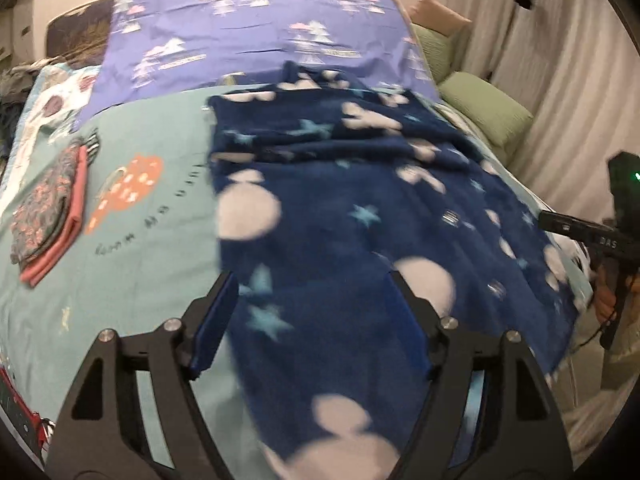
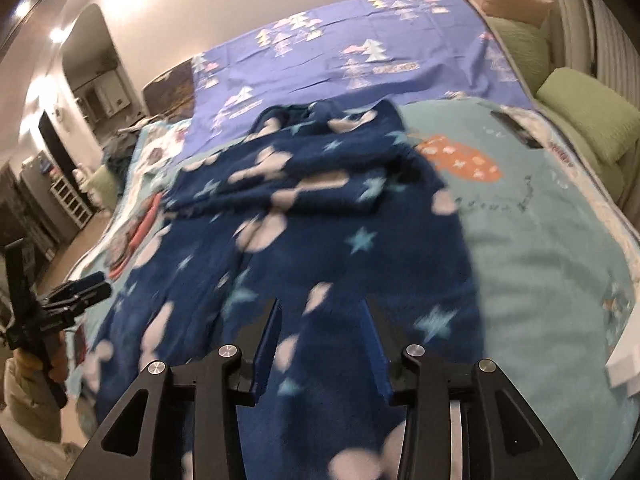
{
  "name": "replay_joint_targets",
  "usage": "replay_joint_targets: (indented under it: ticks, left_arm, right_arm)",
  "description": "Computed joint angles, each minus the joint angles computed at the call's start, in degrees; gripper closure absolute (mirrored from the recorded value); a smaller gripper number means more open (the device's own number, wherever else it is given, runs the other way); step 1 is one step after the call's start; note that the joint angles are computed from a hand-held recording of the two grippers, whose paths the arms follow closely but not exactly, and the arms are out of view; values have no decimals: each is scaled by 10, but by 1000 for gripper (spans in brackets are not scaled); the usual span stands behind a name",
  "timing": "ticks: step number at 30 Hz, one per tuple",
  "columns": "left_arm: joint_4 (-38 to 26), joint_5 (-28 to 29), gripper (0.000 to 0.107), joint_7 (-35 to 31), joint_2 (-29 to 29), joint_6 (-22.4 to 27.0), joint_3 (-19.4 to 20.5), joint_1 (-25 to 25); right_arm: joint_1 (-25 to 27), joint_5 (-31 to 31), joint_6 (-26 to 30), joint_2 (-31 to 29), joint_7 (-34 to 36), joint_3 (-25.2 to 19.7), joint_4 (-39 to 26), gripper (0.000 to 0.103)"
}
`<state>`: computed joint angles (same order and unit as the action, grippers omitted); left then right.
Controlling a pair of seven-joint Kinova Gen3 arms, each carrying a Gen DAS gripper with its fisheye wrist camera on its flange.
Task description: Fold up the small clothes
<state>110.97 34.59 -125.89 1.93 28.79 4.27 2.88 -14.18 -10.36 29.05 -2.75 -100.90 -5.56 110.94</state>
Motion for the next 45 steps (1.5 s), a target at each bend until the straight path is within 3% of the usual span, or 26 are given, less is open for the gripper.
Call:
replay_joint_targets:
  ticks: [2,6,8,10,12,14,19,21,22,24,27,30,33,36,38,39,40,43,45]
  left_arm:
    - [11,31,33,-47,-12,15,12,7]
    - [15,93,33,-122,-8,64,2,39]
    - [12,96,33,-127,0,81,-22,87]
    - [16,91,33,-125,-1,80,-30,116]
    - [23,68,33,-109,-3,68,1,116]
    - [35,23,33,-66,-9,39,33,123]
    - [52,-80,34,48,9,-38,-8,233]
    - [59,-82,64,61,12,-54,-11,236]
    - [59,-70,70,53,8,-48,-5,222]
    - [52,-25,99,40,-3,-10,17,171]
    - [40,45,99,7,-13,52,36,103]
    - [47,72,99,-20,-27,57,9,115]
    - [42,103,99,-46,-29,82,-48,161]
    - [31,100,99,-45,-28,92,-51,167]
    - [23,104,99,-49,-25,103,-48,161]
    - [21,107,99,-52,-24,108,-53,163]
    - [18,113,99,-56,-23,115,-50,156]
    - [10,135,99,-71,-20,140,-63,156]
    - [8,156,99,-91,-18,156,-65,152]
  right_arm:
    - [-6,-28,-5,-9,36,-10,13,62]
    - [-77,-69,-15,-23,78,25,43,61]
    - [-78,-40,-18,-27,43,2,54,61]
    - [-47,0,-19,-33,-3,-51,66,61]
    - [-23,30,-28,-47,-50,-86,85,61]
    - [-34,53,-37,-64,-96,-80,105,61]
    - [-85,134,-53,-113,-213,-61,161,61]
    - [-102,174,-52,-130,-259,-70,178,61]
    - [-124,197,-50,-133,-283,-60,182,60]
    - [-173,244,-52,-146,-329,-44,194,56]
    - [-242,314,-60,-148,-380,-21,198,50]
    - [-296,384,-72,-125,-422,-6,188,49]
    - [-262,454,-75,-84,-466,-65,172,43]
    - [-214,524,-18,-32,-525,-145,145,41]
    - [-185,570,-2,-17,-571,-186,149,55]
    - [-178,588,-8,-18,-595,-190,155,75]
    - [-175,596,-24,-23,-617,-184,163,84]
    - [-202,574,-87,-78,-630,-131,186,88]
    - [-204,569,-91,-91,-592,-136,185,87]
